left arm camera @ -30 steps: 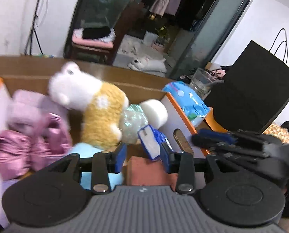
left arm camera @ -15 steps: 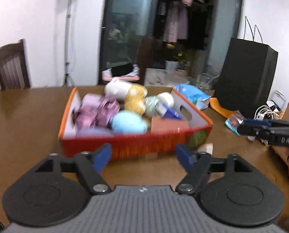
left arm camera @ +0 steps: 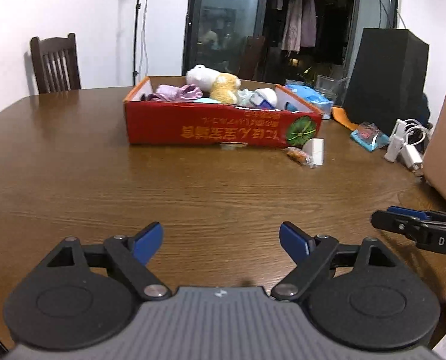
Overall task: Organize soft objects
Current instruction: 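Grasp the small white wrapped item with the right tool while the left tool grasps a clear wrapped snack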
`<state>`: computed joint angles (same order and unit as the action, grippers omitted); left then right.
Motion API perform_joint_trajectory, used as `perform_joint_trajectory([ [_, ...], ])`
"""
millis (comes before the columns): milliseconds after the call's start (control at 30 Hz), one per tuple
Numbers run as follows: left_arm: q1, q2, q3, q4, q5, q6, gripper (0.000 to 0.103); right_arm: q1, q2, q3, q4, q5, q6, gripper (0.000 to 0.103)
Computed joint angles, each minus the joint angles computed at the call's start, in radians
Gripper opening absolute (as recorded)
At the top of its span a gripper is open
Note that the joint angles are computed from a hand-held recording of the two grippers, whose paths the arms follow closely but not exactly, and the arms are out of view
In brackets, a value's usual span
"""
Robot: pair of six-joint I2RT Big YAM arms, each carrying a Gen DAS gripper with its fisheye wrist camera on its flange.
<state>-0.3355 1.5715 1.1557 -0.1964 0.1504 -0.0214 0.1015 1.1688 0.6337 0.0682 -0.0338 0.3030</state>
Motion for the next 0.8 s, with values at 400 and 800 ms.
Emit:
perform_joint_trajectory([
  [400,-0.090,0.229,0.286,-0.003,0.001,0.036,0.087,-0.117,0.295,0.332,-0.046,-0.119,0.041,0.055],
  [800,-0.150,0.511,0.680,-0.190,0.050,-0.097,0.054,-0.198,0.390,0.379,0.052,-0.080,0.164,0.017],
])
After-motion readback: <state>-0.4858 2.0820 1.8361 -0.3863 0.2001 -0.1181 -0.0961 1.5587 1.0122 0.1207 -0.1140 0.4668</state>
